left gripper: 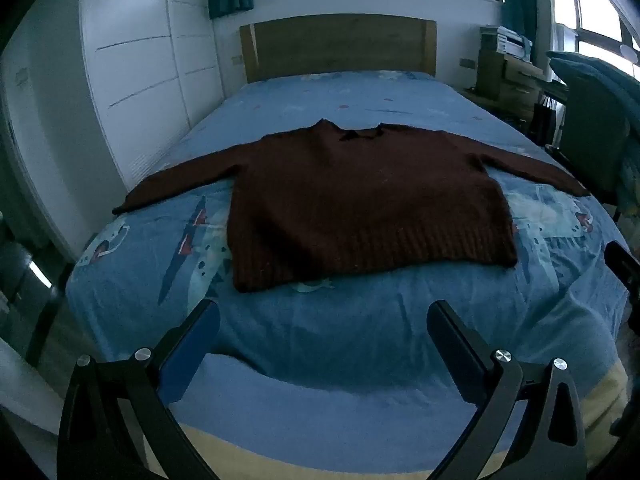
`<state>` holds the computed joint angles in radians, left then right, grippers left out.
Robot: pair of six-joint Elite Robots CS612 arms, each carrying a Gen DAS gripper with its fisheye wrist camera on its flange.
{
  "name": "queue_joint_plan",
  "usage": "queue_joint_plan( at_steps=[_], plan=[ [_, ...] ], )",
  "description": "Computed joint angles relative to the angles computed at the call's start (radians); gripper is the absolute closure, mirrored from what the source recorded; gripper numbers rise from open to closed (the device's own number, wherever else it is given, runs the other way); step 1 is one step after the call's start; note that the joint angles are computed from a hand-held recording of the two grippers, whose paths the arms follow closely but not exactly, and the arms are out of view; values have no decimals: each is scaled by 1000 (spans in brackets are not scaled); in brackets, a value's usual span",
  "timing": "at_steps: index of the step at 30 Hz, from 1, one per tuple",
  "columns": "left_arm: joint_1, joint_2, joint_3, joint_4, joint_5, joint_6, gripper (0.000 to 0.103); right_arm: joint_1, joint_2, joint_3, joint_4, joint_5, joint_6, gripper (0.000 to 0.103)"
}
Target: Fold small clothes
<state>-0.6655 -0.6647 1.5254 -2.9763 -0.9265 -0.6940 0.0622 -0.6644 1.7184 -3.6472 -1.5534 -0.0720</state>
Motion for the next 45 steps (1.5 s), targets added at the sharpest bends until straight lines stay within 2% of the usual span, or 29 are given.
queue_joint_plan(
  at_steps=[8, 16, 21, 35, 45],
  plan=[
    [-3, -2, 2, 1, -8, -1, 1, -6, -1, 7, -10, 20, -8, 0],
    [1, -6, 22, -17, -10, -10, 1, -7, -3, 0, 7, 11, 3, 0],
    [7, -2, 15, -15, -40, -17, 1, -8, -4, 3, 7, 15, 2, 0],
    [17, -2, 2, 38, -58, -54, 1, -18, -5, -5, 33, 41, 0, 0],
    [28, -3, 2, 28, -82, -32, 1, -20, -3, -19, 53, 45, -13, 0]
  ],
)
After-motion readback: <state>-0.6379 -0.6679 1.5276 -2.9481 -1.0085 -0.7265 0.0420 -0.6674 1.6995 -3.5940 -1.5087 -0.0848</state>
